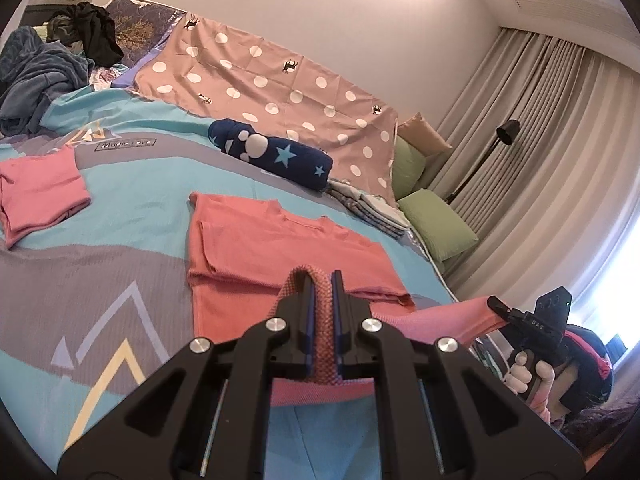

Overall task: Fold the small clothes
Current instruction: 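Lift the grasped sweater end with both tools toward the collar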

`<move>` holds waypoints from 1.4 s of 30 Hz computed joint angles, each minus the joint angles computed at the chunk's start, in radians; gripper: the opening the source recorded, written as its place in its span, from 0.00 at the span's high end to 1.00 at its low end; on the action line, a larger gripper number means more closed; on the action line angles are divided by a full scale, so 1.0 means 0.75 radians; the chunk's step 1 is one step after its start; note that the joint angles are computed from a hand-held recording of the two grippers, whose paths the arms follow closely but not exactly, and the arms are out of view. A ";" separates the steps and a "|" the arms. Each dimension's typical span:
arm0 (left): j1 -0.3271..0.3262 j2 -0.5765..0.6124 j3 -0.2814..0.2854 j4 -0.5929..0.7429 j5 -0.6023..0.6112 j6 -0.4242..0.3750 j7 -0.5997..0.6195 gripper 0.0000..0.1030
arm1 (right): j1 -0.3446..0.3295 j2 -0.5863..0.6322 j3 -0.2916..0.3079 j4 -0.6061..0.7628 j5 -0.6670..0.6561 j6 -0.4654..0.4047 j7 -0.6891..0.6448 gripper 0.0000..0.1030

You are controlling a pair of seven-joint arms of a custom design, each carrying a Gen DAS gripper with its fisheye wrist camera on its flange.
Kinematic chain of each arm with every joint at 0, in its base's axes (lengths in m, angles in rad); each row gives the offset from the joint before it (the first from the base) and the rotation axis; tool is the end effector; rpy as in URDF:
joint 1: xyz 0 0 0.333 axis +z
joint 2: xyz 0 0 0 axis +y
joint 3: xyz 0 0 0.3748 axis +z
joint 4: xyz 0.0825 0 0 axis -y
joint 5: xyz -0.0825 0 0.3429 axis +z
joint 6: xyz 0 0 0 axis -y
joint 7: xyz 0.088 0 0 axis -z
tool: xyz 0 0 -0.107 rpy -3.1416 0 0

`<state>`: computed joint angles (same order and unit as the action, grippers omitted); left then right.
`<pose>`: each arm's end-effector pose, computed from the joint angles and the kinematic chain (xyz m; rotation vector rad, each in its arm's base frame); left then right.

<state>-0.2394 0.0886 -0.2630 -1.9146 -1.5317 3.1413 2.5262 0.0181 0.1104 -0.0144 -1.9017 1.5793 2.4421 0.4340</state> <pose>0.5354 -0.1865 0.5881 -1.8123 1.6570 -1.5357 0.5938 0.0042 0.5654 -1.3550 1.3319 -0.0582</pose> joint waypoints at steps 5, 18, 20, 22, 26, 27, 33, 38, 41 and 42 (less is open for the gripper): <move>0.016 0.069 -0.013 0.060 0.221 0.039 -0.175 0.93 | -0.001 0.087 0.014 0.116 -0.024 0.009 0.025 0.93; -0.053 0.289 0.209 0.265 1.007 -0.032 -0.923 0.93 | -0.004 0.401 0.125 0.582 -0.460 0.148 0.410 0.93; -0.077 0.337 0.274 0.324 1.120 -0.077 -1.036 0.93 | 0.008 0.469 0.124 0.676 -0.579 0.150 0.529 0.93; -0.093 0.381 0.324 0.382 1.217 -0.117 -1.128 0.93 | 0.033 0.544 0.109 0.784 -0.721 0.146 0.647 0.93; -0.061 0.481 0.341 0.528 1.344 -0.195 -1.226 0.93 | 0.059 0.660 0.101 0.955 -0.922 0.136 0.792 0.93; -0.052 0.507 0.340 0.564 1.371 -0.213 -1.247 0.93 | 0.059 0.683 0.103 0.988 -0.958 0.135 0.817 0.93; 0.058 0.723 0.263 0.882 1.502 -0.409 -1.314 0.90 | 0.106 0.897 0.043 1.286 -1.255 0.085 1.083 0.90; 0.058 0.927 0.318 1.142 1.653 -0.642 -1.536 0.88 | 0.090 1.060 0.055 1.496 -1.428 -0.057 1.241 0.68; 0.082 0.939 0.278 1.122 1.698 -0.628 -1.565 0.86 | 0.036 1.045 0.138 1.450 -1.434 -0.058 1.230 0.68; 0.098 0.935 0.253 1.108 1.702 -0.612 -1.567 0.85 | 0.019 1.044 0.165 1.448 -1.442 -0.067 1.222 0.68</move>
<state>-0.1662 0.7895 -0.0732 -1.0835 -0.2554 2.6827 1.3512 0.0322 0.8933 0.1090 -0.8155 0.4981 2.3919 1.3502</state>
